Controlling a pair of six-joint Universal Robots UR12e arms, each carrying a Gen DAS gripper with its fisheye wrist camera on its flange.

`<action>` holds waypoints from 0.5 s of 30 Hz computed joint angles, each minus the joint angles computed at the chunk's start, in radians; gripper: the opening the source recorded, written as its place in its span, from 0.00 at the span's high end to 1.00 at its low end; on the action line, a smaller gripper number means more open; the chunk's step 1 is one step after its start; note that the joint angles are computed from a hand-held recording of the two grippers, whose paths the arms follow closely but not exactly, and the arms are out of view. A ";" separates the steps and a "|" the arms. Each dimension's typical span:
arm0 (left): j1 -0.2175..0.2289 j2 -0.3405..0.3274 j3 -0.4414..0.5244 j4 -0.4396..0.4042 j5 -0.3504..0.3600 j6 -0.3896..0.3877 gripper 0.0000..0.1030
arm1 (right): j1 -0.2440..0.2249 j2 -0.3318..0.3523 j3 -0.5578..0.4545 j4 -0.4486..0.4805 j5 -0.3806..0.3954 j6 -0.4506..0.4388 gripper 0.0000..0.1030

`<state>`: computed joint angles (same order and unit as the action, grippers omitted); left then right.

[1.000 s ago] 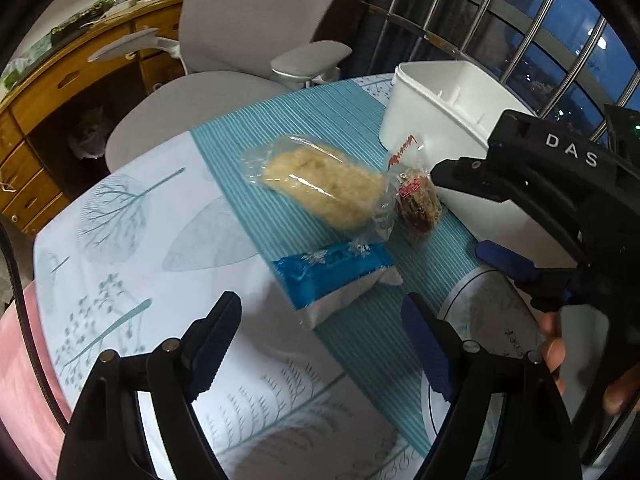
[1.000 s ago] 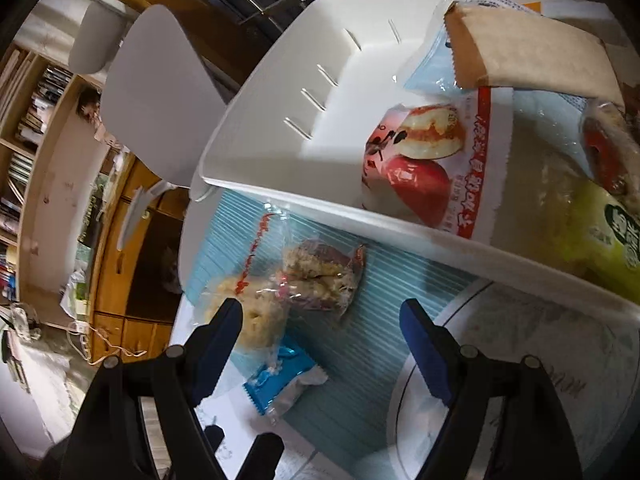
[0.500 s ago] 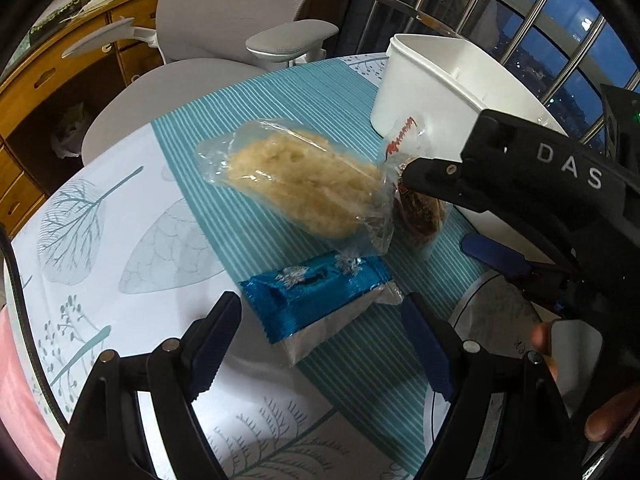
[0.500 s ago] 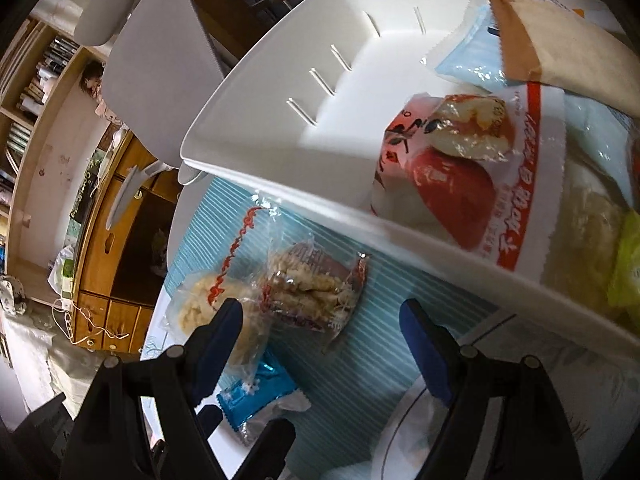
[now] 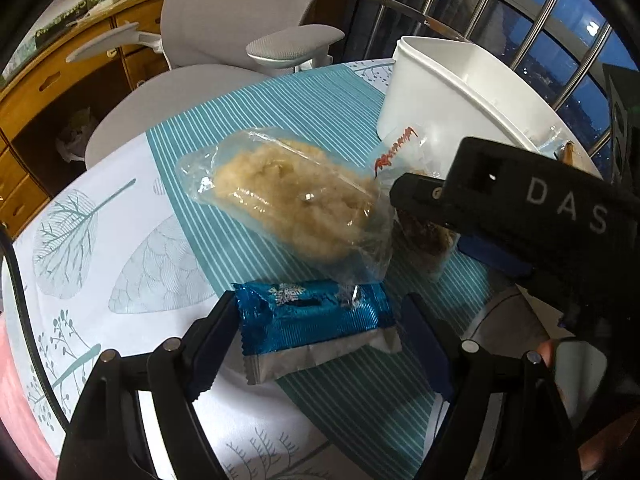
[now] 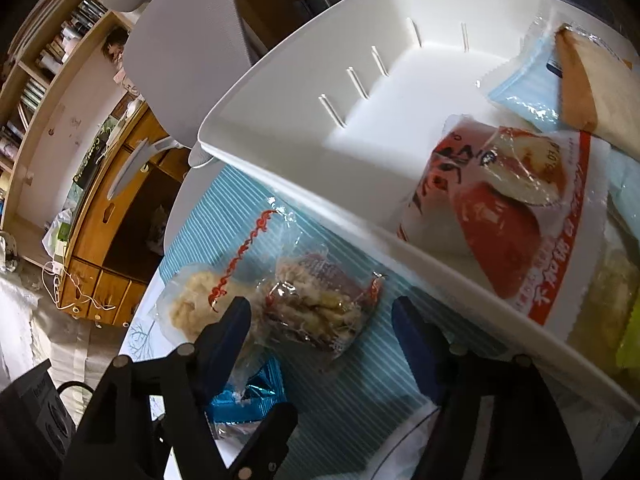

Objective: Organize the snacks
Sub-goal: 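Grasp the blue wrapper with left tool while right tool closes on clear nut-cluster bag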

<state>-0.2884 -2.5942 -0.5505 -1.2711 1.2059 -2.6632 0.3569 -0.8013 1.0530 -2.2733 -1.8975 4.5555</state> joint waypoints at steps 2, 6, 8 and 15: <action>-0.003 0.009 -0.022 0.032 0.013 -0.003 0.28 | -0.001 -0.001 0.000 0.008 0.001 0.005 0.34; -0.003 0.010 -0.033 0.066 0.017 -0.021 0.34 | 0.001 -0.005 0.009 -0.002 -0.004 0.002 0.39; -0.003 0.009 -0.033 0.073 0.014 -0.033 0.36 | 0.001 -0.006 0.012 -0.010 -0.004 -0.006 0.40; 0.000 0.032 -0.081 0.122 0.012 -0.051 0.51 | -0.001 -0.011 0.030 -0.047 0.004 -0.028 0.44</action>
<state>-0.2885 -2.5619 -0.6316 -1.1491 1.2175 -2.7140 0.3555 -0.8124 1.0825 -2.3202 -1.8937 4.5271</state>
